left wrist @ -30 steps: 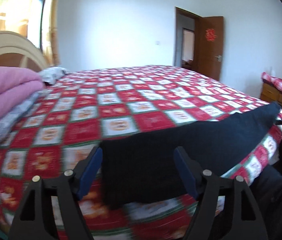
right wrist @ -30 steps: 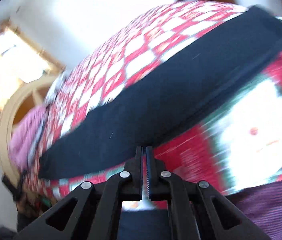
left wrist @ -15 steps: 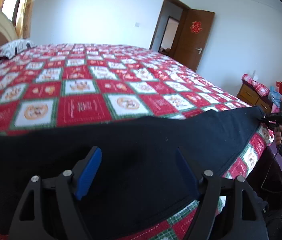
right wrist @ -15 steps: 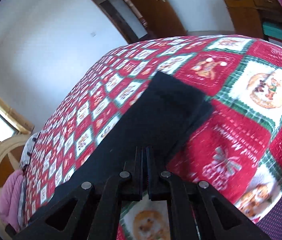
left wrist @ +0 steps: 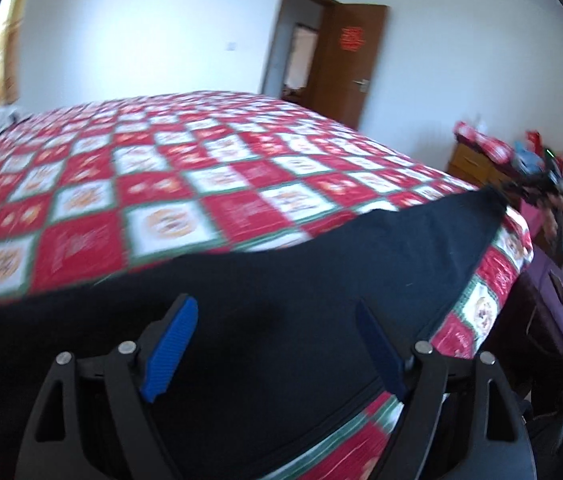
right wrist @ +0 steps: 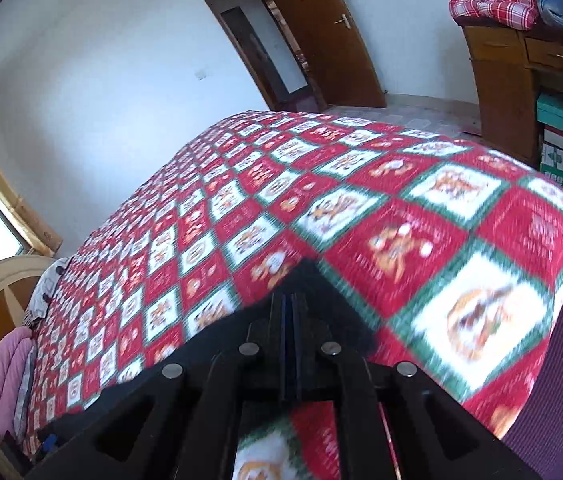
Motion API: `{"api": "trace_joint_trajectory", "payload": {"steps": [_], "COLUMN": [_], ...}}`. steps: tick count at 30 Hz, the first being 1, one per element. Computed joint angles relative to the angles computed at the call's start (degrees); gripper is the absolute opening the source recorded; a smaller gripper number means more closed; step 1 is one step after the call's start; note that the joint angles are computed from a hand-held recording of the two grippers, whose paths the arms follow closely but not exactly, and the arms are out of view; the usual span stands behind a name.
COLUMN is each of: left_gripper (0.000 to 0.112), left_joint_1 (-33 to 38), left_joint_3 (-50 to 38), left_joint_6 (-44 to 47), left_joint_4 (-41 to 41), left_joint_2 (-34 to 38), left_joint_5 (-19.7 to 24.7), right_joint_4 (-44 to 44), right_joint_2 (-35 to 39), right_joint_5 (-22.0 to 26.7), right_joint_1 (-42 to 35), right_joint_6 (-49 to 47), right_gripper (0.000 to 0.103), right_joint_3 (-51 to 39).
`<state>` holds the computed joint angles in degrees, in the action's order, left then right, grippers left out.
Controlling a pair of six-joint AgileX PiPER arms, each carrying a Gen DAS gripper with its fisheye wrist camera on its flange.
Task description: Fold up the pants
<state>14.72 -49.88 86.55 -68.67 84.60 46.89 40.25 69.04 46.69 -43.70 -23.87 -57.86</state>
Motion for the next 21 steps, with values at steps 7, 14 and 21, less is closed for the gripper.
{"api": "trace_joint_trajectory", "payload": {"steps": [7,14,21], "left_gripper": [0.084,0.084,0.087], "left_joint_1": [-8.44,-8.82,-9.63], "left_joint_3": [-0.36,0.11,0.64], "left_joint_6": [-1.98,-1.34,-1.08], "left_joint_4": [-0.13,-0.32,-0.94], "left_joint_2": [3.99,4.43,4.29], "left_joint_5": [-4.59,-4.77,-5.92], "right_joint_4": [8.41,20.42,7.3], "right_joint_2": [18.97,9.49,11.75], "right_joint_5": [15.54,14.66,8.33], "right_joint_1": [-4.7,-7.3,-4.73], "right_joint_6": [-4.3,-21.2,-12.07], "right_gripper": [0.003,0.0,0.007], "right_joint_3": [-12.77,-6.09,-5.6]}}
